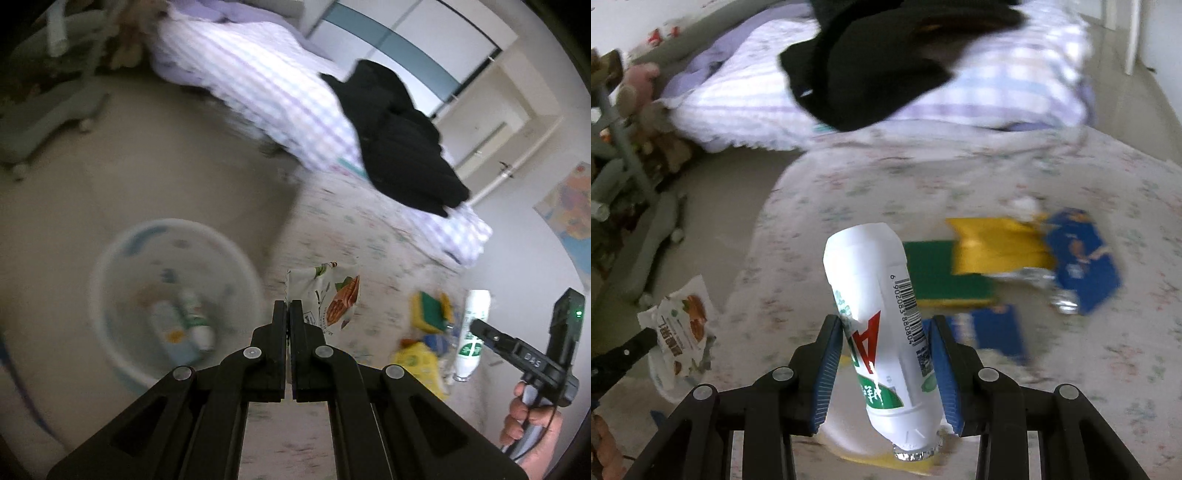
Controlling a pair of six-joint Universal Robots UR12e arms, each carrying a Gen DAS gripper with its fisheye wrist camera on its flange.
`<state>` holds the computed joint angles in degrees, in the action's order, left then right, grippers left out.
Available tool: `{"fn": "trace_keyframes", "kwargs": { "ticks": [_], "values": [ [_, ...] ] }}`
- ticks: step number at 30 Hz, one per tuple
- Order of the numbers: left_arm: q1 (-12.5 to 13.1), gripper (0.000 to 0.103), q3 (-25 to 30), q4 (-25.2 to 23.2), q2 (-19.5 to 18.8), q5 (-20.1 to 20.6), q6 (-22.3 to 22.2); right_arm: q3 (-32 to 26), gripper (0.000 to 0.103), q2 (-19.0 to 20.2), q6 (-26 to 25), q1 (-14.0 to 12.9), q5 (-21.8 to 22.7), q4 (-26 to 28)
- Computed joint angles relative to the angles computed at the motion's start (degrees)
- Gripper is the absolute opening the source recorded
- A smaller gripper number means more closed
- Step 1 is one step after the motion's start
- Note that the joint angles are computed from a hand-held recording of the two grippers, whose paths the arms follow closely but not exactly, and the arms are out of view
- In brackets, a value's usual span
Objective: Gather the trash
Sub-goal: 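Carry the bottle over the wastebasket and open the right tool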
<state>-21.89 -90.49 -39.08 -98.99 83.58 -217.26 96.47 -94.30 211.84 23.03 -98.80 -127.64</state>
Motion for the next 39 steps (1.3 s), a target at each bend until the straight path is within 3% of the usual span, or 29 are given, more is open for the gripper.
{"fn": "trace_keyframes", "kwargs": {
  "ticks": [5, 10, 12, 14, 15, 16, 18, 26, 39],
  "values": [
    [1.02, 0.001, -1.71, -3.39, 1.8, 5.11, 0.9, -2.92, 0.042, 3.77, -1.09, 2.6, 1.54, -0.76],
    [1.9, 0.003, -2.62, -4.78, 2.41, 6.45, 2.03, -5.66, 0.042, 7.27, -2.17, 4.49, 3.05, -0.94],
    [2.13, 0.006, -2.04, -7.79, 2.26, 6.82, 2.15, -6.57, 0.042, 8.46, -2.56, 5.07, 3.64, -1.21],
    [1.84, 0.037, -1.26, -11.42, 2.06, 9.46, 1.6, -7.6, 0.042, 9.78, -2.91, 5.74, 4.19, -1.51],
    [1.68, 0.072, -1.04, -13.21, 2.07, 11.38, 1.42, -8.01, 0.042, 10.35, -3.08, 6.01, 4.57, -1.79],
    [1.33, 0.088, -0.94, -14.14, 2.08, 13.35, 1.07, -8.33, 0.043, 10.81, -3.28, 6.17, 4.92, -2.03],
    [0.91, 0.088, -1.6, -14.83, 2.68, 18.18, 0.42, -9.08, 0.043, 11.89, -3.69, 6.67, 5.56, -2.37],
    [1.47, 0.089, -4.06, -17.23, 5.06, 22.89, 1.61, -12.66, 0.043, 16.53, -5.32, 8.32, 8.9, -2.15],
    [2.24, 0.093, -5.17, -17.27, 6.1, 23.09, 2.09, -17.41, 0.044, 22.78, -7.81, 9.99, 12.69, 1.37]
  ]
}}
